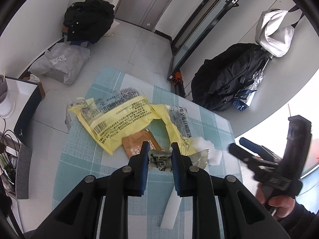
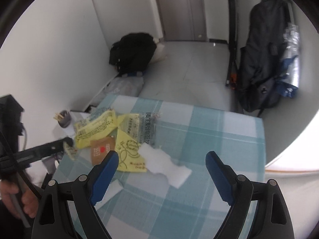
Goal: Collect trash
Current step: 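Grasp the white foam piece with the right gripper while the left holds the wrapper, then lift both held items and carry them toward the white bin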
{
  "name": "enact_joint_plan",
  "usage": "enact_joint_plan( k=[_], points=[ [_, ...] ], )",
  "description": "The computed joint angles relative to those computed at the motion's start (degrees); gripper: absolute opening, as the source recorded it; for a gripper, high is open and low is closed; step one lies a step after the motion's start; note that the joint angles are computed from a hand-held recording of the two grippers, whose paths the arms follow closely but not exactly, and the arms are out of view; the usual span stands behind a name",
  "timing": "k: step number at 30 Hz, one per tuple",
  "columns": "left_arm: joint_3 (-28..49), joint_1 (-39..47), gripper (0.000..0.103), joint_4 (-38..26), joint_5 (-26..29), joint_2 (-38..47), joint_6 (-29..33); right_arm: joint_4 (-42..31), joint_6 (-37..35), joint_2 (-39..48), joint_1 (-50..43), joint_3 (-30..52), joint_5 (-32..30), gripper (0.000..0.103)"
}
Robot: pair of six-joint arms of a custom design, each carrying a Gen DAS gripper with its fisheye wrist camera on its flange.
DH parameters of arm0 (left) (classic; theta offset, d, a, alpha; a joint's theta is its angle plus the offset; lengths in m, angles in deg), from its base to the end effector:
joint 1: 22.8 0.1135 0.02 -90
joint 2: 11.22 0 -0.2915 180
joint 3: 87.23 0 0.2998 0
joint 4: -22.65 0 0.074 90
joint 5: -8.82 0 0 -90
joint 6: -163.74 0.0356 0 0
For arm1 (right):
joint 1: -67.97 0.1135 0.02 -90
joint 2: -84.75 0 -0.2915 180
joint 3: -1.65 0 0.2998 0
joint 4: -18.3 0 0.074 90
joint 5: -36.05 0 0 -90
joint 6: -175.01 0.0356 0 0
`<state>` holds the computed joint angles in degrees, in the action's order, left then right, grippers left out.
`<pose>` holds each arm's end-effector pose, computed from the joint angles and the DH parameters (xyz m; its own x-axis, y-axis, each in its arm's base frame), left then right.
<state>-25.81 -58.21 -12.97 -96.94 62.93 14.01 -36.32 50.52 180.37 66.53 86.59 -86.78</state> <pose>0.2540 -0.1687 0.2470 -0.6615 -0.5495 -0.5103 -0.3190 0.8220 -0.4717 0.3869 0.0096 0.2536 -0.6323 -0.4601 -0.6233 -0.6836 0.7100 0.1693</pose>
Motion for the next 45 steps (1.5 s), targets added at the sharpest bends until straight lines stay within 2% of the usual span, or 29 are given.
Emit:
enact_joint_plan(
  k=[7, 10, 14, 16, 20, 25, 36, 45],
  points=[
    [-1.0, 1.2, 0.017, 0.6, 1.2, -1.1, -0.3, 1.0, -1.3, 4.2, 5.2, 0.3, 5.7, 0.087],
    [-1.4, 1.6, 0.017, 1.2, 2.0, -1.3, -0.4, 2.4, 1.2, 4.1, 5.2, -0.7, 5.6, 0.085],
    [-1.4, 1.7, 0.017, 1.2, 2.5, -1.3, -0.4, 2.8, -0.7, 4.4, 6.6, -1.2, 7.9, 0.081],
    [-1.5, 1.8, 0.017, 1.1, 2.6, -1.5, -0.4, 3.0, -2.0, 4.8, 7.4, -1.5, 9.4, 0.074],
    [-2.0, 1.9, 0.017, 2.0, 3.1, -2.0, -0.5, 5.4, -2.5, 4.4, 8.4, -3.0, 12.1, 0.066],
    [-1.9, 2.0, 0.017, 2.0, 3.2, -1.7, -0.5, 7.5, -4.9, 2.9, 9.1, -5.1, 14.1, 0.04],
    [-2.3, 2.0, 0.017, 2.1, 3.7, -2.0, -1.0, 7.8, -6.4, 0.9, 8.0, -6.4, 12.1, 0.039],
    [-2.2, 2.2, 0.017, 2.2, 4.2, -1.4, -1.5, 4.6, -5.0, -0.7, 5.1, -5.1, 7.6, 0.039]
  ],
)
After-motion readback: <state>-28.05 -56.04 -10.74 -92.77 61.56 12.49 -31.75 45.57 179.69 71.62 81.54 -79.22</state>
